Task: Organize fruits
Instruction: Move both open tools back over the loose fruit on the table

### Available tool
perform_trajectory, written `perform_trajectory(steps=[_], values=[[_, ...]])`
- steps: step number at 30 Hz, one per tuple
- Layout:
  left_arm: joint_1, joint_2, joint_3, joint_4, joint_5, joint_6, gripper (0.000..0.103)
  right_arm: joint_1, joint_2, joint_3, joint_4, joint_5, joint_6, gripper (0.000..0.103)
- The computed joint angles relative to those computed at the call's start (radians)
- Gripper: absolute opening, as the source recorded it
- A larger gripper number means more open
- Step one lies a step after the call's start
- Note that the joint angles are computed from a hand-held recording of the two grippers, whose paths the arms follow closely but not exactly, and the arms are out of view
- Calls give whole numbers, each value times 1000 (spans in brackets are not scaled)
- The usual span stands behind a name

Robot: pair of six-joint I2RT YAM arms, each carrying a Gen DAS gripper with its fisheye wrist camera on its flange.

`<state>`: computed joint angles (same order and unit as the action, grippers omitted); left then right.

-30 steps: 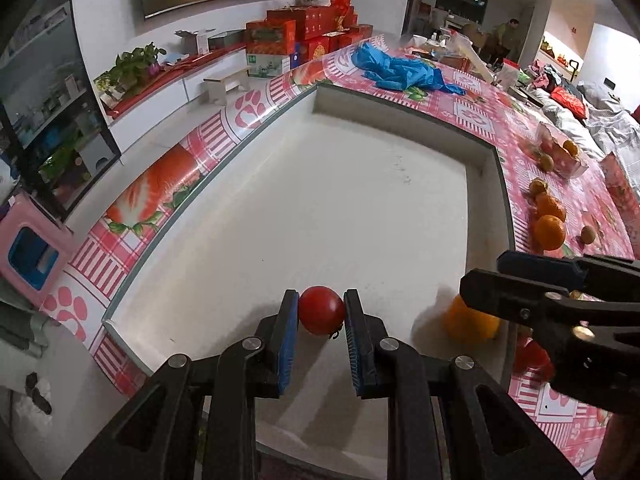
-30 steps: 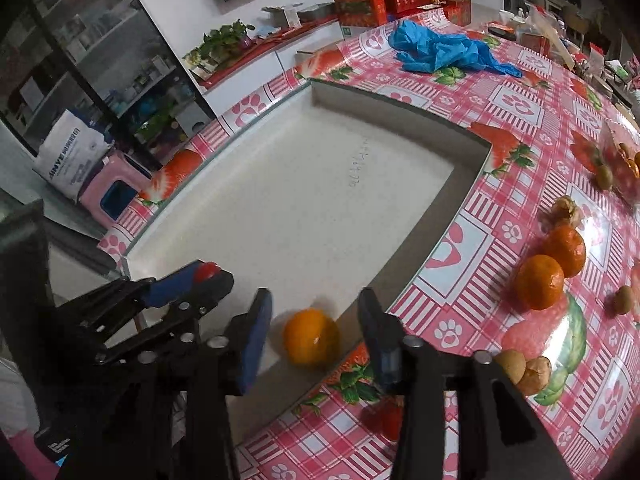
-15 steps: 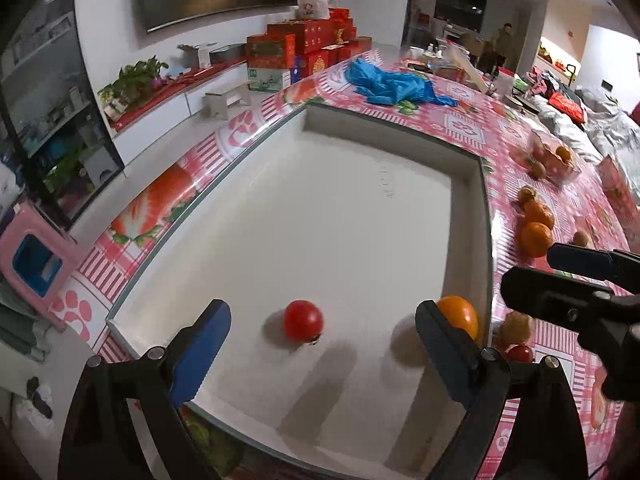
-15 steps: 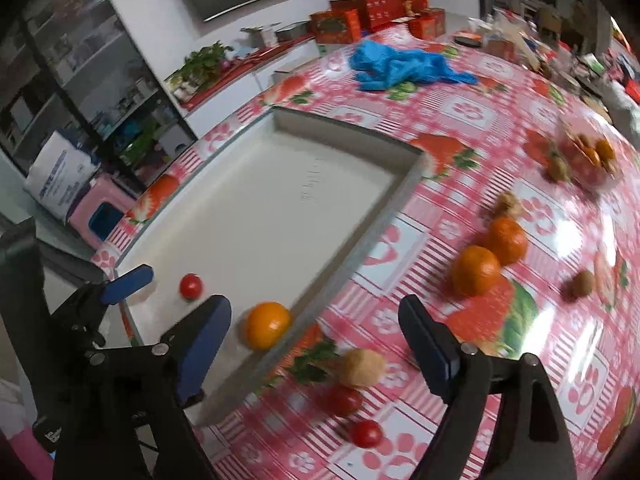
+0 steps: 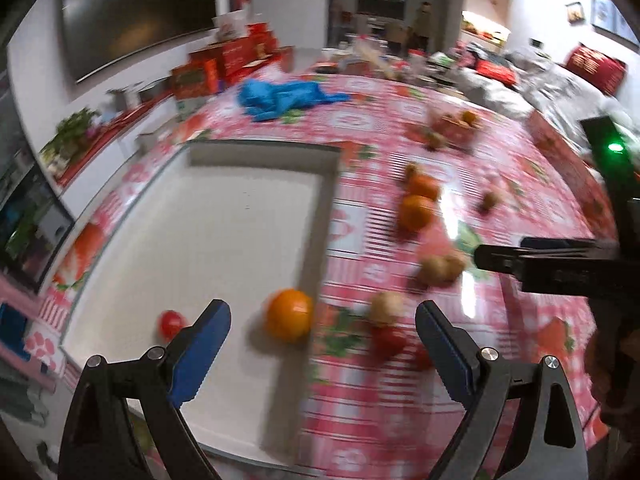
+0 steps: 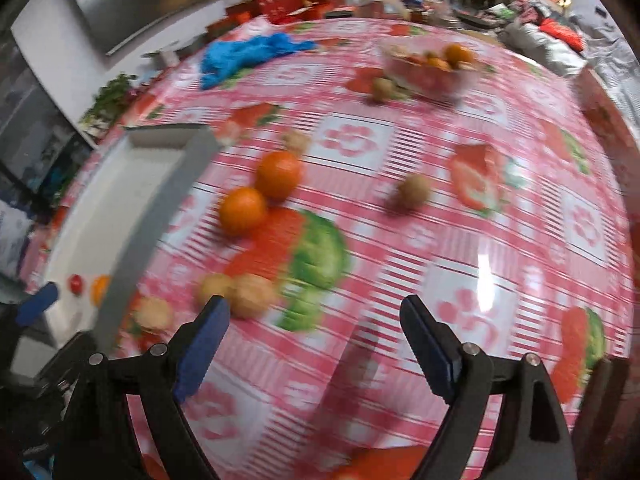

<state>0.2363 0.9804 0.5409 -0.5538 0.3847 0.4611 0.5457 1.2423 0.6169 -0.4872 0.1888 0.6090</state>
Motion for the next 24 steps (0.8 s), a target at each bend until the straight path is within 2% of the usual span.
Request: perform_trajectory(steps=[5,10,15,19,21,23,24], values=[[-138,-114,-52,-74,-37,-34,94,-52,-58,-90,-7,25,-22,89],[-288,-144,-115,-31,-135,-139,94,-52,-139,-150,-23,78,-29,89],[-374,-31,-141,93,-226,-235,94,-51,-220,-208,-43,118,-18,89],[-413,95,-123,172,-243,-291,95,-54,-277,-250,-34,143,-24,89],[-468,153,-102,186,-271,-320,101,-41,-282,-261,-26,161,-23,91],[-500,176,-86,195,-239,-325,101,-31,-275,-269,-15,176,-21,103],[-494,191,-69,182,-184,-316,101,-38,-265,-275,-7,168,-18,103]])
